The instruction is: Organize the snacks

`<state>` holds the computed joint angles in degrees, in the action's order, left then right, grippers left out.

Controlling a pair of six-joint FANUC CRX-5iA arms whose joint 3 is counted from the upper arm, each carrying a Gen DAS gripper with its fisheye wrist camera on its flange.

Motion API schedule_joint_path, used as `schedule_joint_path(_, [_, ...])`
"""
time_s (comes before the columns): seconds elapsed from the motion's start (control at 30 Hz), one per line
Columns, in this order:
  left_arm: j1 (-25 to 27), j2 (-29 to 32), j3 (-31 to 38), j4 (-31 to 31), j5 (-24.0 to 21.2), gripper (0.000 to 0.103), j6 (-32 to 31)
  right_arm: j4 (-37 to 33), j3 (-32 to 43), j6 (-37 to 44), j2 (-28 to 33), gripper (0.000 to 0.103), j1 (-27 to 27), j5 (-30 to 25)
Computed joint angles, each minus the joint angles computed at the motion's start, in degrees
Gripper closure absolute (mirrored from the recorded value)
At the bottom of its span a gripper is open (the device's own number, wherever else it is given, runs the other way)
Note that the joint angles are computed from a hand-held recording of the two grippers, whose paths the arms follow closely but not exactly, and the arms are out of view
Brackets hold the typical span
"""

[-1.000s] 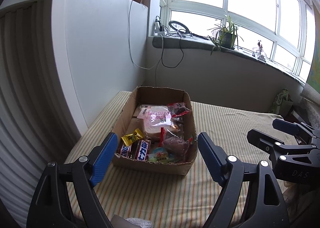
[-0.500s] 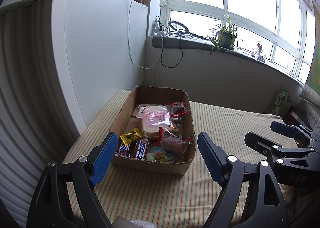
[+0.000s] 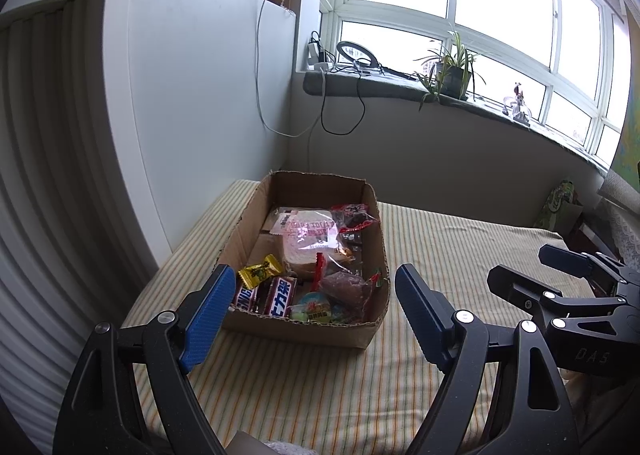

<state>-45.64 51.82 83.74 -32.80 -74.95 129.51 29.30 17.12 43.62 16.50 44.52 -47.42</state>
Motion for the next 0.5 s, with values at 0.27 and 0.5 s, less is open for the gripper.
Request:
schedule_joint_path(0.27, [0.0,0.4,0.6,-0.1,-0.5,0.021,-0.2,0.0,0.0,0.0,0.0,0.009,0.0,0.0])
schedule_joint_path(0.5, [-0.3,-0.1,-0.4,-0.7,0.0,0.021,0.1,-0.2,0.1,0.1,0.1,0.009,-0.1,0.0])
